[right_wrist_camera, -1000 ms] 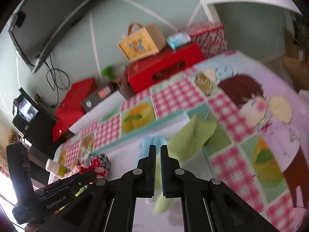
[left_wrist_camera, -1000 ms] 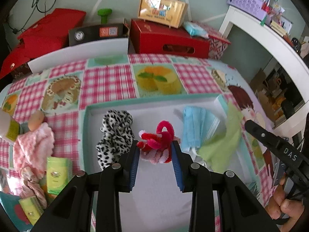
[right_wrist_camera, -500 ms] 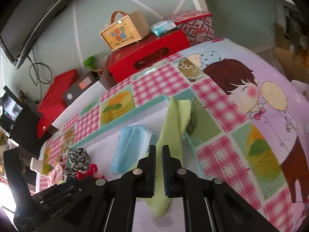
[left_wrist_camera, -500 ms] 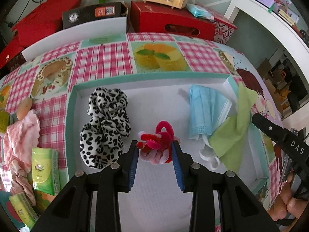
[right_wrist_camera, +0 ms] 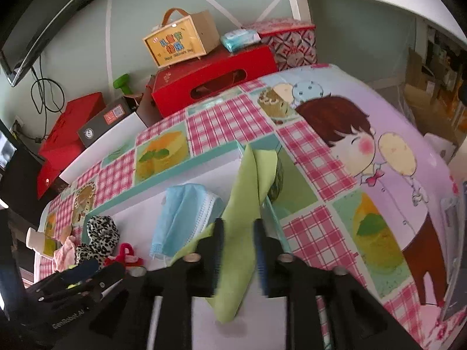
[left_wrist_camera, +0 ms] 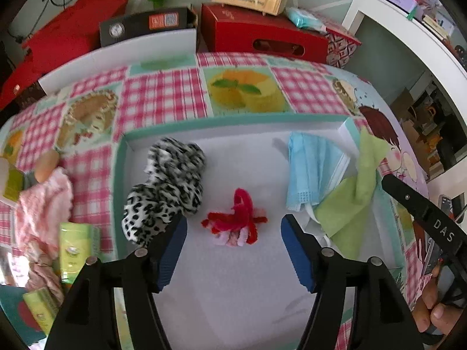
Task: Organize soft objects
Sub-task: 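Open the left tool to drop the pacifier while the right tool drops the green cloth in the tray, then move both open tools from the tray to the pile of soft items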
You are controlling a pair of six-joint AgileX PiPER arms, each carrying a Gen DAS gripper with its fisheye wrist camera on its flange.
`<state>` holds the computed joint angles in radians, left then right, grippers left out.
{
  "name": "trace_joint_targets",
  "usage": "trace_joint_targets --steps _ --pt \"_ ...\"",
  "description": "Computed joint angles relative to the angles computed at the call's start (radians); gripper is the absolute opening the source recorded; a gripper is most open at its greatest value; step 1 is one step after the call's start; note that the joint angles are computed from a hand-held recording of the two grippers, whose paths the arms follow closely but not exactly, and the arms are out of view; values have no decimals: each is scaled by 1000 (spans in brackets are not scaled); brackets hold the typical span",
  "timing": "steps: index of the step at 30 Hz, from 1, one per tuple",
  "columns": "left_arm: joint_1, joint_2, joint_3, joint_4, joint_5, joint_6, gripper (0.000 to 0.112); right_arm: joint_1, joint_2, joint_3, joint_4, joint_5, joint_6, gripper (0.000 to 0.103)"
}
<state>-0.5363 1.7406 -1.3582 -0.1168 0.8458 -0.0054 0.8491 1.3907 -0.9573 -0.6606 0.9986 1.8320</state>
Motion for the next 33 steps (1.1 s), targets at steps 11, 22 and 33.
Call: trace_joint_targets --steps 11,22,33 --pt "64 -60 2 79 -33 -85 91 73 65 -160 -39 181 -68 71" --pt "144 -18 8 105 -47 -175 101 62 105 -172 -18 177 -97 103" --pt "176 -12 10 107 -49 -195 101 52 107 -165 -6 169 -79 103"
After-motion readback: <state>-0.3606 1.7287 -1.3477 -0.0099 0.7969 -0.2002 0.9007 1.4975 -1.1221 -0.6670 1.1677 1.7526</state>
